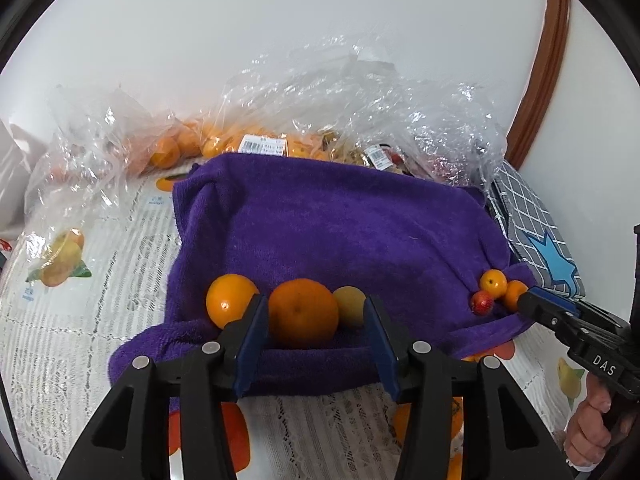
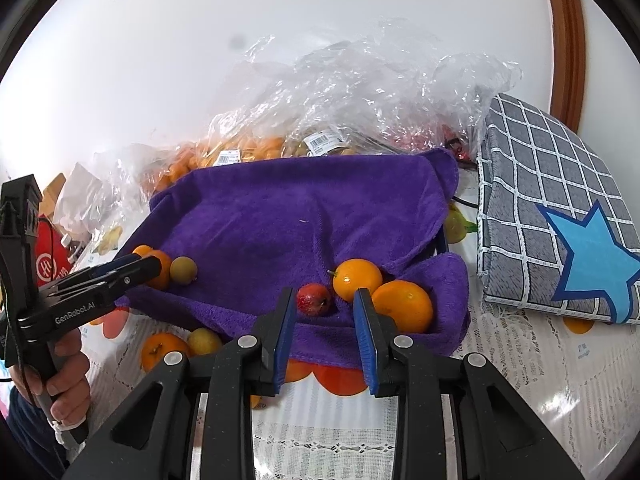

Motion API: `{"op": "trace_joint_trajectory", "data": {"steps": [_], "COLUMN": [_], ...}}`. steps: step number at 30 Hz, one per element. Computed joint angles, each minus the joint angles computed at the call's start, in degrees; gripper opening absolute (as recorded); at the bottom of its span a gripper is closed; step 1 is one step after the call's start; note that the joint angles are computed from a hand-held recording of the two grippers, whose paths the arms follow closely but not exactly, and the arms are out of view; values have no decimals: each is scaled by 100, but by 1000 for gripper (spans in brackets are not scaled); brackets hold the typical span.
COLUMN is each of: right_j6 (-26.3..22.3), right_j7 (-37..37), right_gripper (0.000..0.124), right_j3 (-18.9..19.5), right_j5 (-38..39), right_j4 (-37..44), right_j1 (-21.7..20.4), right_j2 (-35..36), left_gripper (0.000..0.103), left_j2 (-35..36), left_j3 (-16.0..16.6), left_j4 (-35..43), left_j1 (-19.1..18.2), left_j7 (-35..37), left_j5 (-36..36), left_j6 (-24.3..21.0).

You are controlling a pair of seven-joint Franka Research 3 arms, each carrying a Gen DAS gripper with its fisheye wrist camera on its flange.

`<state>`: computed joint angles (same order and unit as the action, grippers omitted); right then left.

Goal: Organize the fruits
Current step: 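Open the right tool on the towel while the left tool releases its orange, then grasp an orange with the right tool beside the towel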

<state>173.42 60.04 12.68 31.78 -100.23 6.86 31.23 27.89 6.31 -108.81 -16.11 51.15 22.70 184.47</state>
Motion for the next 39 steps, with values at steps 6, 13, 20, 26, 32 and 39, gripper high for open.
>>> {"op": "trace_joint_trajectory", "data": {"steps": [6,13,20,26,32,39], "right_j6": [98,-186,-437,-640,-284,-263], "right_j7": [-694,-1649,-1373,-428,-541,-72], "right_gripper": [30,30,34,32,32,32], "right_j3": [678,1025,159,-490,-147,-308], "right_j5": [471,1191,813,-73,-58,-107], "right_j4": [-272,-698,-630,-474,-663,-612], "right_j1": [-499,-694,190,715,414,422], "right_j2": [-151,-431,-393,-232,-296,-303], "left_gripper": [51,52,52,52,52,52], "left_j2": [-187,-438,-648,-690,-713,-718], "left_j3": [1800,2118,1658,1371,489,442], "left_j4": [-589,-1152,-1426,-1449,-1397,-1438], "left_j1": [-1641,-2008,-1620,-1419,-607,-665], "left_j7": [-79,404,775,1162,1387,1808], "left_j5": [-341,-900,-1294,-1653,-1723,-2098], "left_j6": [718,924,1003,975,914,1041]}}
